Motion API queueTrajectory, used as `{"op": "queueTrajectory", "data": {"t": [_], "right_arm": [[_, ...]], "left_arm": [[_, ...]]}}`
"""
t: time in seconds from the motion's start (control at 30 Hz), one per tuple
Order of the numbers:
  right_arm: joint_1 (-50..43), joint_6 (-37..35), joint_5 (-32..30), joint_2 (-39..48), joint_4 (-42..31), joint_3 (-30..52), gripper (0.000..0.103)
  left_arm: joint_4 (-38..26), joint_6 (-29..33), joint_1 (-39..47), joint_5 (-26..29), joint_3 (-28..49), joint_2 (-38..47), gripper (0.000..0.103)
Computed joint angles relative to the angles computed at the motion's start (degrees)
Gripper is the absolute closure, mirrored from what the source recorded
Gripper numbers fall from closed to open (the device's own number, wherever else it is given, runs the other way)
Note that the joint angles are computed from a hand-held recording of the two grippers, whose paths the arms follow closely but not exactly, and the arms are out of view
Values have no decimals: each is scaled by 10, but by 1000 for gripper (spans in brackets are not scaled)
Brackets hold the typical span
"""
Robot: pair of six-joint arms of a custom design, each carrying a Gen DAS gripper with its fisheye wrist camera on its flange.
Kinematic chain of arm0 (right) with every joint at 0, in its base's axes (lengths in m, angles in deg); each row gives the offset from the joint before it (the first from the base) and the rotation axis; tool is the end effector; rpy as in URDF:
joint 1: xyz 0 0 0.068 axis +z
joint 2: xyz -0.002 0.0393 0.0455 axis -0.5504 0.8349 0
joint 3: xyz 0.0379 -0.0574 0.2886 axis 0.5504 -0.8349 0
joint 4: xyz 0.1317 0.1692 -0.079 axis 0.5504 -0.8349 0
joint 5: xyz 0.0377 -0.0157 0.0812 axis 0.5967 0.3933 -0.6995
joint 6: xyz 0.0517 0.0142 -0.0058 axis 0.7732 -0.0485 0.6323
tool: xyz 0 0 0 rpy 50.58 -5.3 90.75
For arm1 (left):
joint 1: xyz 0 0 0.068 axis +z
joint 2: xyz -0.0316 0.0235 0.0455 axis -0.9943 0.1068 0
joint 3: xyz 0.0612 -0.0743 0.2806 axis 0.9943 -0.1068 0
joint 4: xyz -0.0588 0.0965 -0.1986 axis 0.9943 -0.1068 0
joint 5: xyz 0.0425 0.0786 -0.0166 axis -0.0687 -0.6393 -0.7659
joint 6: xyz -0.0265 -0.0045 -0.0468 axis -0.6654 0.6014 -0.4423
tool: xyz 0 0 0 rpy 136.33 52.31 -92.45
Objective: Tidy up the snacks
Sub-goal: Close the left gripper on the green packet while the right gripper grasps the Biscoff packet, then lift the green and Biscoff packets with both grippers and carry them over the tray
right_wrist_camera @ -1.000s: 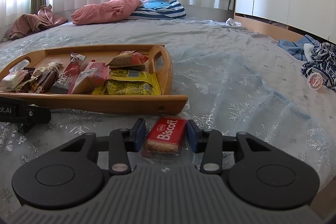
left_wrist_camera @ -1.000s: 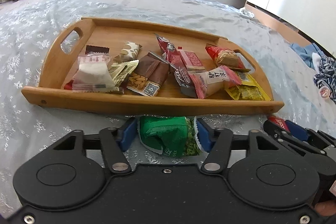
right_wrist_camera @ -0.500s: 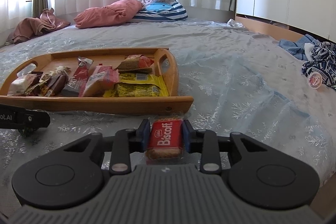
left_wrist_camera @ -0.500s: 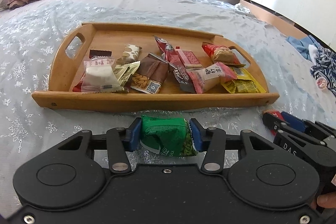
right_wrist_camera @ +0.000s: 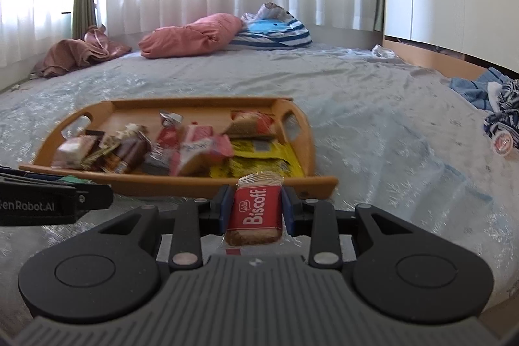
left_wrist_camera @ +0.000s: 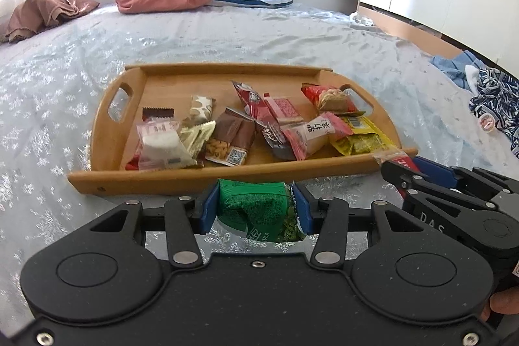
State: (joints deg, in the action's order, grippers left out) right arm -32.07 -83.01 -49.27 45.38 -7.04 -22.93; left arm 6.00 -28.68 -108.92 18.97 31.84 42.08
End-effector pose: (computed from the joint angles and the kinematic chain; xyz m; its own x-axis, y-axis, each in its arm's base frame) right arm 0.3197 0.0205 0.0451 -0.4173 -0.1972 -0.8871 -0.4325 0.9016 0.0030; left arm 0.2666 -0.1063 0.0818 -0.5761 -0.2486 -0.7787 -0.2709 0.9569 -0.1051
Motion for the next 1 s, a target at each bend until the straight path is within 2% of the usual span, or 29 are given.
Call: {"op": "queueTrajectory", "data": {"t": [0.23, 0.4, 0.67, 1.0], "right_arm": [[22, 14, -3, -23, -18, 6, 67], [38, 24, -5, -40, -63, 35, 67], [60, 58, -12, -64, -195, 127, 67], [65, 101, -21, -48, -368, 283, 67]], "left_arm": [[-20, 14, 21, 6, -5, -31, 57], [-43, 33, 61, 31, 1, -60, 57], [-88, 68, 143, 87, 39, -87, 57], [-116, 104, 223, 154, 116, -60, 57]]}}
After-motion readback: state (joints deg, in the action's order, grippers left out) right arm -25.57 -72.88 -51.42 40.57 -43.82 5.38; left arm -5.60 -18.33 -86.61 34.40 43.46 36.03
